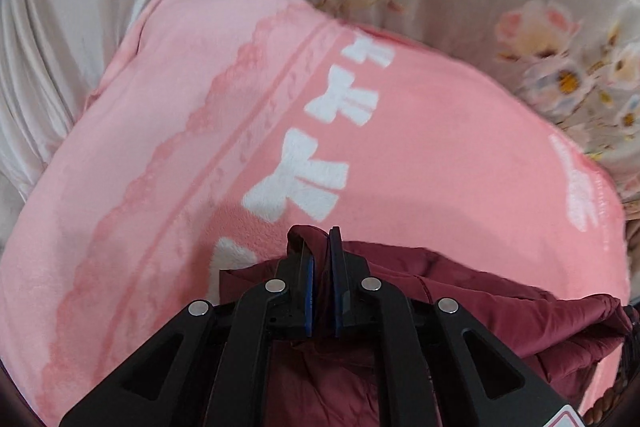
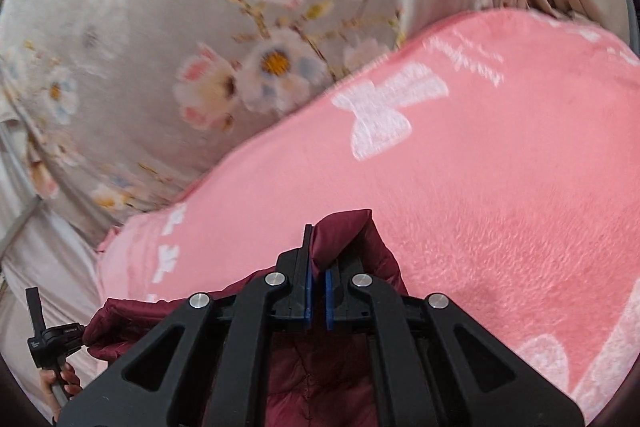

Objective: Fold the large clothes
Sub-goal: 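Lower the folded hem onto the jacket and open both grippers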

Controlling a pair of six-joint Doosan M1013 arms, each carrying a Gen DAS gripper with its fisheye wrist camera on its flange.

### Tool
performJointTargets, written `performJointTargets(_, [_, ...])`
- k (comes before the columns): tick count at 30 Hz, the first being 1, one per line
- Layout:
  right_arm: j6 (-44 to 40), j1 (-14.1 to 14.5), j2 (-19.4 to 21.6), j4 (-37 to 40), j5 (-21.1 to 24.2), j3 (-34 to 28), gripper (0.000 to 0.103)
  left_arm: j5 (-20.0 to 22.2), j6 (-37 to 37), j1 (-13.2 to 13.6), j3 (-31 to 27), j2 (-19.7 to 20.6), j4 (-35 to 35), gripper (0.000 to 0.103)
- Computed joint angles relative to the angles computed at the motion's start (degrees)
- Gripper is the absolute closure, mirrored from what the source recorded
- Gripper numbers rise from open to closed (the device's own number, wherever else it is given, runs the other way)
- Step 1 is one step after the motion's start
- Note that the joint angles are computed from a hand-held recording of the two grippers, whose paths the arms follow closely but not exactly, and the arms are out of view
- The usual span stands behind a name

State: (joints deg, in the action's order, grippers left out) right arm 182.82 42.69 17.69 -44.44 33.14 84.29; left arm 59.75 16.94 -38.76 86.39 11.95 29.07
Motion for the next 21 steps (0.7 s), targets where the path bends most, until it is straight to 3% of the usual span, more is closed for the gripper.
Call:
performJointTargets(5, [-6.0, -0.4, 4.0, 4.9, 4.3, -2.2, 0.099, -1.4, -0.1, 1.4, 1.4, 2.8, -1.8, 0.088])
performJointTargets(8, [-8.0, -0.5, 5.5, 6.6, 5.9, -2.9, 0.098, -4.3, -1.7, 1.5, 2.8, 2.9, -0.7, 0.087])
performJointTargets(12, [-8.3, -0.9, 5.4, 8.1, 4.6, -2.6, 0.095, -5.9, -3.3, 1.3, 3.3, 2.6, 1.1, 0.087])
performJointTargets(14, [-5.4, -0.9, 3.8, 5.8, 2.2, -0.9, 0.088, -6.4, -4.2, 1.3, 3.6, 1.6, 1.5, 0.087])
performJointTargets(16, [1.8, -0.4, 1.8, -0.4, 0.6, 1.2, 0.063, -9.4, -5.4, 1.5, 4.8, -0.5, 2.3, 0.087])
performJointTargets(18, [10.9, 0.7, -0.1, -9.5, 2.0, 2.8, 0.046, -11.8, -4.7, 2.0, 5.4, -2.5, 2.0, 0.086])
performJointTargets(19, [11.6, 0.9, -0.7, -10.6, 2.2, 3.1, 0.046, -11.9, -3.8, 2.1, 5.2, -2.9, 1.8, 0.085])
performJointTargets(20, [11.6, 1.3, -1.2, -11.2, 2.8, 3.3, 0.046, -10.9, -3.7, 2.0, 4.9, -3.4, 3.1, 0.08])
performJointTargets(21, [11.6, 1.7, -1.6, -12.1, 3.5, 3.2, 0.046, -7.3, -5.7, 1.1, 4.0, -3.3, 6.5, 0.058])
